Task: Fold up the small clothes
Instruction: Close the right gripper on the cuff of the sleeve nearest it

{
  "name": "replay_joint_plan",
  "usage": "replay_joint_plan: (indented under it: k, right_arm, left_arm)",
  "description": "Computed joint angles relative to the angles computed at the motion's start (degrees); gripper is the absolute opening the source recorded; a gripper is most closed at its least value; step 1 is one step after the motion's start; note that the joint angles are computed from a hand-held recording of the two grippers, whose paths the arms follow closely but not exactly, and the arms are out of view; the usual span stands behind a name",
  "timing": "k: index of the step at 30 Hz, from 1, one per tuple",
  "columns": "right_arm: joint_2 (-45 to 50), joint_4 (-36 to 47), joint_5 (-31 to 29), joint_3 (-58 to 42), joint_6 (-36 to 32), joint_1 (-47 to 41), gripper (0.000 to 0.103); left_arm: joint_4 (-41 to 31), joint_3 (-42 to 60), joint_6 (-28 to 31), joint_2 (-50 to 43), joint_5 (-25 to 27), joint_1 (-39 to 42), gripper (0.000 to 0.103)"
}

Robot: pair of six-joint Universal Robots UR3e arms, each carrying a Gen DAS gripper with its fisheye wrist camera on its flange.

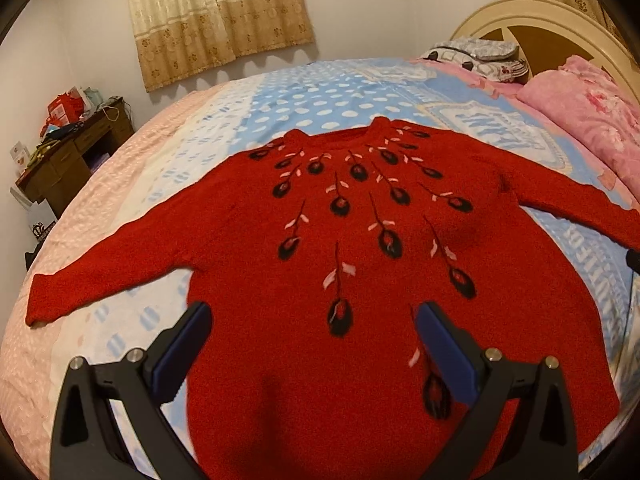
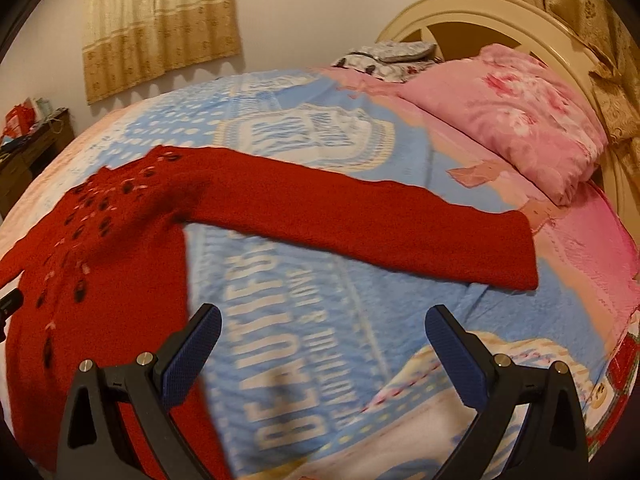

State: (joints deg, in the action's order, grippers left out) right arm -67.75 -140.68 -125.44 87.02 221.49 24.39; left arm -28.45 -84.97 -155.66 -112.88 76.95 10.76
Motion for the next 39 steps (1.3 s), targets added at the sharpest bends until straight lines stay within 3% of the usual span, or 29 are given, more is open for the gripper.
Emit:
replay_joint_plan:
  k: [7,17,21,24,28,29,33,39]
  right_arm:
    - [-6.7,-4.6,1.1,9.9,-1.1,-8.8,0.102]
    - [-16.4,-7.8,7.5,22.5,-2.9,-26.9,0.096]
    - [-18.0,-8.2,12.4,25.1,-4.7,-32.4,0.081]
    - [-18.5,-8.9,14.6,26.3,-5.2,-34.3,0.078]
    - [-19.2,-11.6,21.0,28.7,-7.0,-36.7,0.048]
    - [-19.3,-12.1,21.3,29.0,-6.9,-36.6,0.046]
    - [-19.4,-13.5,22.3,29.4,-7.7,-36.4,0.012]
    - [-19.5,-10.0,20.5,25.2,-8.3,-34.6,0.009]
  left_arm:
    - [0.2,6.5,-2.1,-5.6,2.6,-2.3,0.103]
    - [-5.0,16.3,-4.7,-11.6,4.7,-2.4,0.103]
    - [-5.2,17.4,-4.6,-12.4,5.1,-2.4,0.103]
    - [-5.3,18.5,-5.0,-13.0,5.4,-2.4,0.103]
    - [-6.1,20.1,-5.2,-14.0,5.4,-2.0,0.103]
    - [-6.2,20.3,-5.1,-14.1,5.2,-1.7,0.103]
    - [-5.8,20.0,-4.7,-14.0,5.2,-0.9,0.103]
    - [-5.3,19.5,-4.9,-13.6,4.6,1.5,0.103]
